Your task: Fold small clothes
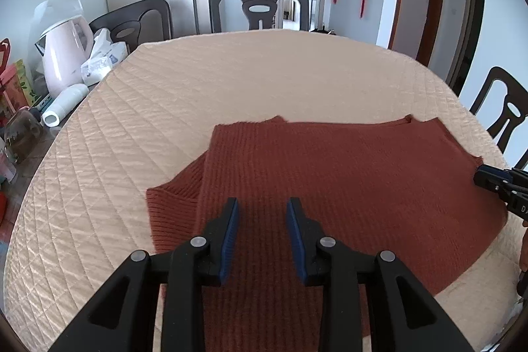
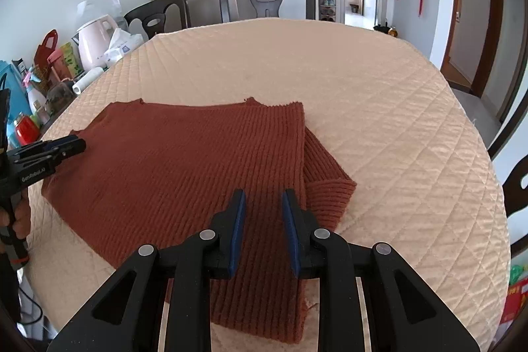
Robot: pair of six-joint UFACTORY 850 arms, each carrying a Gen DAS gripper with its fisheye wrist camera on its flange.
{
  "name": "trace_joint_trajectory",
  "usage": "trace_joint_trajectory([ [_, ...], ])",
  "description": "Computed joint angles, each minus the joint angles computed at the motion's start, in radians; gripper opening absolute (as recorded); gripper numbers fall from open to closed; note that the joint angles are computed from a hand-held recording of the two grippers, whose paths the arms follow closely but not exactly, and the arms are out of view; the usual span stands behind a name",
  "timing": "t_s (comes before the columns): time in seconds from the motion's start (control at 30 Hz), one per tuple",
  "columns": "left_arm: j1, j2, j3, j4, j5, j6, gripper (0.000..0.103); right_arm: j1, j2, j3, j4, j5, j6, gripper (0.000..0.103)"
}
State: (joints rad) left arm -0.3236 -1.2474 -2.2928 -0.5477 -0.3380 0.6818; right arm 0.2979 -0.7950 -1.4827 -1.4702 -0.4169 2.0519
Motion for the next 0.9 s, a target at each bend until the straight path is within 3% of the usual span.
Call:
trace_joint_trajectory([
  [0.07, 0.005, -0.017, -0.027, 0.003, -0.023, -0.015, 0.034, -0.001, 0.001, 0.002, 0.001, 0.0, 0.004, 0.024],
  [0.33, 0.025, 0.05, 0.08, -0.134, 0.042, 0.119, 0.035, 0.021, 0.014, -0.001, -0.021, -0.012, -0.015, 0.024],
  [0.53, 0.06, 0.072, 0.115, -0.239, 0.07, 0.172, 0.049, 0.032, -0.005, -0.032, -0.052, 0.039, -0.034, 0.029],
  [0.7, 0.088, 0.021, 0.04, -0.181, -0.027, 0.052, 0.05, 0.038, -0.037, -0.077, -0.03, 0.077, -0.086, 0.029],
  [0.9, 0.109, -0.018, -0.011, -0.323, -0.178, 0.118, 0.05, 0.042, -0.052, -0.096, 0.006, 0.092, -0.126, 0.029],
])
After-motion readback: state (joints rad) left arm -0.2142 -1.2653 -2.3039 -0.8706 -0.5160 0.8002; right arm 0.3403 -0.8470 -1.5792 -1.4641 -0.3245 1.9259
